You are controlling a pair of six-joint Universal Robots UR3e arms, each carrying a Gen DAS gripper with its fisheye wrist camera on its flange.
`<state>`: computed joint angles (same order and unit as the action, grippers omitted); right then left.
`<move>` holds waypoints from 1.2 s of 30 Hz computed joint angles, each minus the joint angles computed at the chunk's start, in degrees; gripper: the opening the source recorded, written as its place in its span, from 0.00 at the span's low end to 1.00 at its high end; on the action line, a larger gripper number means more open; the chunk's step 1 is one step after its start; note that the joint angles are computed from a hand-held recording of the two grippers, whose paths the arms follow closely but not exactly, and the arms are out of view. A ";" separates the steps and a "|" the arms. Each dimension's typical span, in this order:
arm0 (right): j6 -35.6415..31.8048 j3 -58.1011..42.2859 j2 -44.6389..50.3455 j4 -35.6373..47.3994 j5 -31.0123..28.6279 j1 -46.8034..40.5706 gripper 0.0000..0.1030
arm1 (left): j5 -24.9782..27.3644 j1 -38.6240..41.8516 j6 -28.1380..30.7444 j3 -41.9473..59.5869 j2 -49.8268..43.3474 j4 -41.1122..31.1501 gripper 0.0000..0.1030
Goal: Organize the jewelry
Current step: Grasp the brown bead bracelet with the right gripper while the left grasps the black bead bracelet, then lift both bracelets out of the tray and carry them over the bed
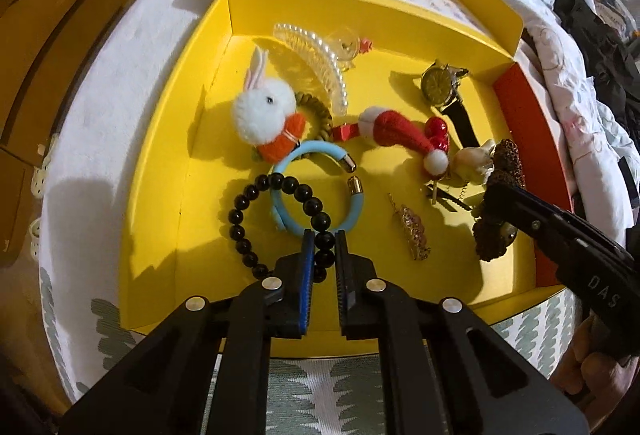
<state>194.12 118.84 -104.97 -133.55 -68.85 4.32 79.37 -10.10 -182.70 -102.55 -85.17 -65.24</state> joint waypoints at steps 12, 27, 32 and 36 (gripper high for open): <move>-0.58 -0.79 -8.71 5.94 2.88 -3.09 0.19 | 2.14 0.22 -1.82 -1.70 6.66 1.03 0.10; -1.18 -5.78 -21.11 18.06 5.00 -5.39 0.19 | 3.80 0.67 -3.24 -0.94 16.25 -3.42 0.10; -2.16 -9.33 -27.05 25.79 5.22 -6.03 0.19 | 3.72 1.98 -3.28 -0.52 21.80 -7.23 0.09; -7.45 -11.67 -35.86 38.47 10.64 -13.78 0.19 | 2.85 3.72 -2.97 -0.84 26.56 -10.78 0.09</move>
